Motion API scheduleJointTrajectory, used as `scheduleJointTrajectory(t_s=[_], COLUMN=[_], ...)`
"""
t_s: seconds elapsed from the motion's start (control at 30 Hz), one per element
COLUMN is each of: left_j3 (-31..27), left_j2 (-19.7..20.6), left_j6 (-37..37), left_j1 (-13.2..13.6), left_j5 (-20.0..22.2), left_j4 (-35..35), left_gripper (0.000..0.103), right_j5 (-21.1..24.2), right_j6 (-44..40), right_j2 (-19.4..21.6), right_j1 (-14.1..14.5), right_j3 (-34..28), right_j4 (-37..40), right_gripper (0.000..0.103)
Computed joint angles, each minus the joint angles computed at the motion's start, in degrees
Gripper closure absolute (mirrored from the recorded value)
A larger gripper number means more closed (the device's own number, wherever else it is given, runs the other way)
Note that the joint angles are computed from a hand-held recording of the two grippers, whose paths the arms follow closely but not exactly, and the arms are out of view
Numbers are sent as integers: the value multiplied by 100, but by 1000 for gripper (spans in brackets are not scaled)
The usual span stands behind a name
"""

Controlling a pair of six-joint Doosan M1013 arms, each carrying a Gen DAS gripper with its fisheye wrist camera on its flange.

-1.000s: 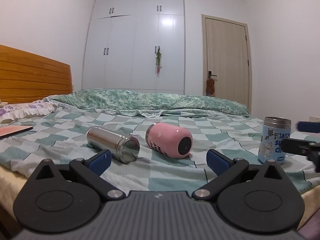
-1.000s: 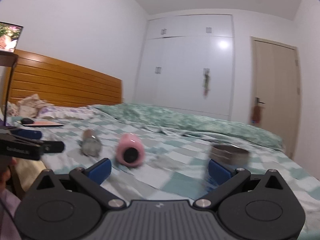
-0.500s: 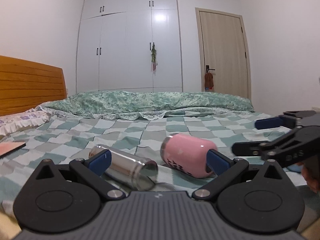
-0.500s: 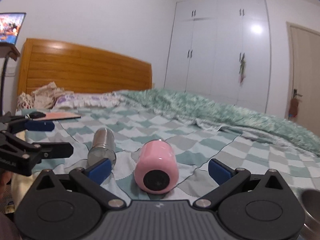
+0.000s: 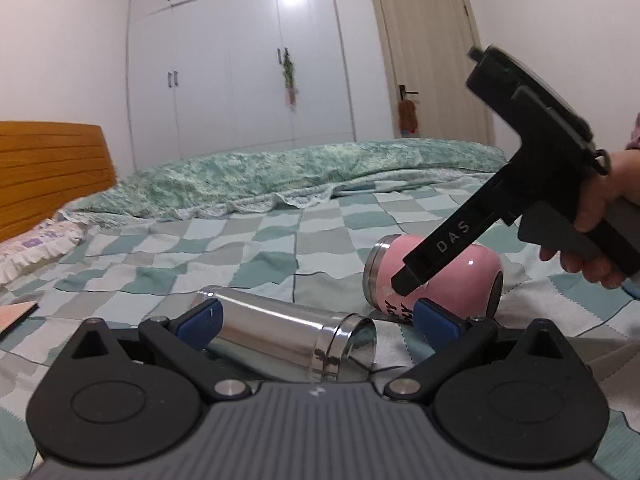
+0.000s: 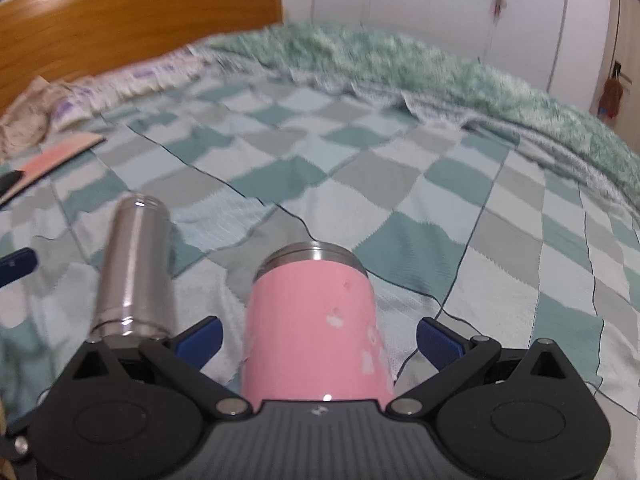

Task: Flip cup upright
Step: 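Move the right gripper to the lying pink tumbler and grasp its body, then lift the pink tumbler with the right gripper and rotate it open end up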

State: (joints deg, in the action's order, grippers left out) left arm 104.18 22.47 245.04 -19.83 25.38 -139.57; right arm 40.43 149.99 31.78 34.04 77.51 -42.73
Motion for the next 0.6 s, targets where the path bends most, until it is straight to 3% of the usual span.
scheduleJointTrajectory(t_s=[0.1, 0.23, 0.3, 0.33, 0.6], left_j3=[-105, -275, -320, -310, -54], left_j2=[70, 146, 164, 157, -132], left_j6=[-148, -478, -832, -831, -1038], left_j1=[53, 45, 63, 70, 108], left_j5=[30, -264, -331, -323, -170], left_j4=[285, 625, 891, 864, 1141], left_gripper=[0, 0, 0, 0, 0], right_j5=[180, 288, 282, 188, -191], right_j6=[-289, -469, -489, -504, 881], right_j2=[87, 160, 201, 187, -210], right_j1=[-67, -110, -116, -130, 94], right_j3=[-172, -225, -224, -190, 399], right_j4=[510, 888, 1010, 1114, 198], right_gripper=[0, 2, 18, 18, 18])
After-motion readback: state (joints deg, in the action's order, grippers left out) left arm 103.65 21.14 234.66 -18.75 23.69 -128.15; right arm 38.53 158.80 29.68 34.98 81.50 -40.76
